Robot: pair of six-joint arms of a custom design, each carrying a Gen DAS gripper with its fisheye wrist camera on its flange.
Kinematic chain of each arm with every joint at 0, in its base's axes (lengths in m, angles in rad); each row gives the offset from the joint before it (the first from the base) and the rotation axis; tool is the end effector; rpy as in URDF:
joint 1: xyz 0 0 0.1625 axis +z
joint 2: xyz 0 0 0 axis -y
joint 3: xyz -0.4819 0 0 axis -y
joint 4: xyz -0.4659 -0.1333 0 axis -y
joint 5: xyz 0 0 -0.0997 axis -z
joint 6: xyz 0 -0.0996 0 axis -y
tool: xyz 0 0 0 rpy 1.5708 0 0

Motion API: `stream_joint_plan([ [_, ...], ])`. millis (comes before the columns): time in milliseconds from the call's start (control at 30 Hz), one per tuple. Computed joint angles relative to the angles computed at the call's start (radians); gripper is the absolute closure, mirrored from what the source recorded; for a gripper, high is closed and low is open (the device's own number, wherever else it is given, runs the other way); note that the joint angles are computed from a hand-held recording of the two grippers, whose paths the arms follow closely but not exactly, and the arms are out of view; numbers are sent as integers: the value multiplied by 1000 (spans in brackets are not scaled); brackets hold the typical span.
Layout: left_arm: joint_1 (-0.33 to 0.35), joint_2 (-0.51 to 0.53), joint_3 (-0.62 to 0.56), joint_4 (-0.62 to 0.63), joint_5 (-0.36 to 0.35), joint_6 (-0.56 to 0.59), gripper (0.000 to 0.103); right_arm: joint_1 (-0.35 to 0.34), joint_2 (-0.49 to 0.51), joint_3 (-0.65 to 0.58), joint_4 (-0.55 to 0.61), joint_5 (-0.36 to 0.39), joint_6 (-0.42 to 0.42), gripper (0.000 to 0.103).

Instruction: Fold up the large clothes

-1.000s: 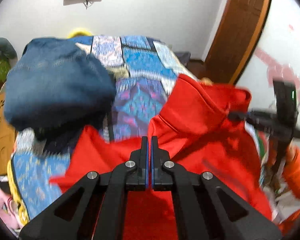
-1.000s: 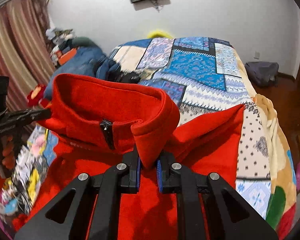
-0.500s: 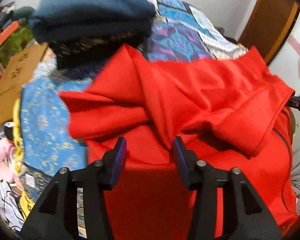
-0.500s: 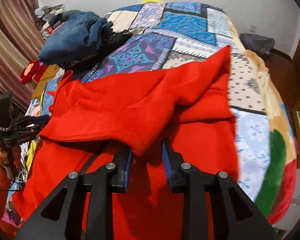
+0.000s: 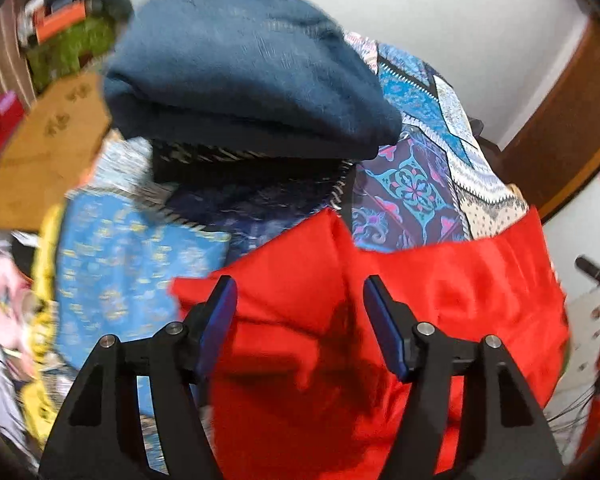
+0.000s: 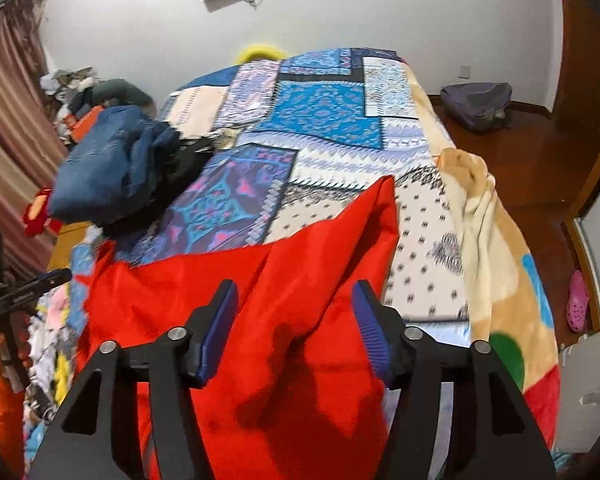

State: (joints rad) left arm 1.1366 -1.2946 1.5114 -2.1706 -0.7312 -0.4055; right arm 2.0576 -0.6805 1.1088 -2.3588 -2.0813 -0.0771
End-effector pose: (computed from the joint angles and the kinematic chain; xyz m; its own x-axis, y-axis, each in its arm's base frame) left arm -0.1079 -0.7257 0.5015 -0.8181 -0.3057 -0.4870 0.0734 0.7845 -0.6158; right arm 0.5063 -0.7756 0.2260 -0.8153 -0.3191 0.4831 -0.5022 0.8051 -0.3157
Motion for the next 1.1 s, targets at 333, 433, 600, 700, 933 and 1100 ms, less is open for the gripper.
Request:
stream_joint_plan([
  [333, 66, 138, -120, 54, -36, -91, 59, -27, 112, -125, 170, -77, 10, 47],
  [433, 73, 124, -114, 43, -21, -80, 98, -24, 104, -97, 127, -95, -45, 47],
  [600, 41, 3, 20, -183, 12, -16, 99, -33, 86, -76, 118, -63, -50, 47],
  [700, 27, -71, 101, -205, 48, -32, 99, -35, 87, -69, 102, -65, -51, 47],
  [933, 71, -154, 192, 107, 87, -305, 88, -29, 93, -61, 72, -92, -71, 47],
  [1100, 82, -188, 227, 115, 32, -336, 72, -28, 88, -73, 106, -86, -45, 47],
])
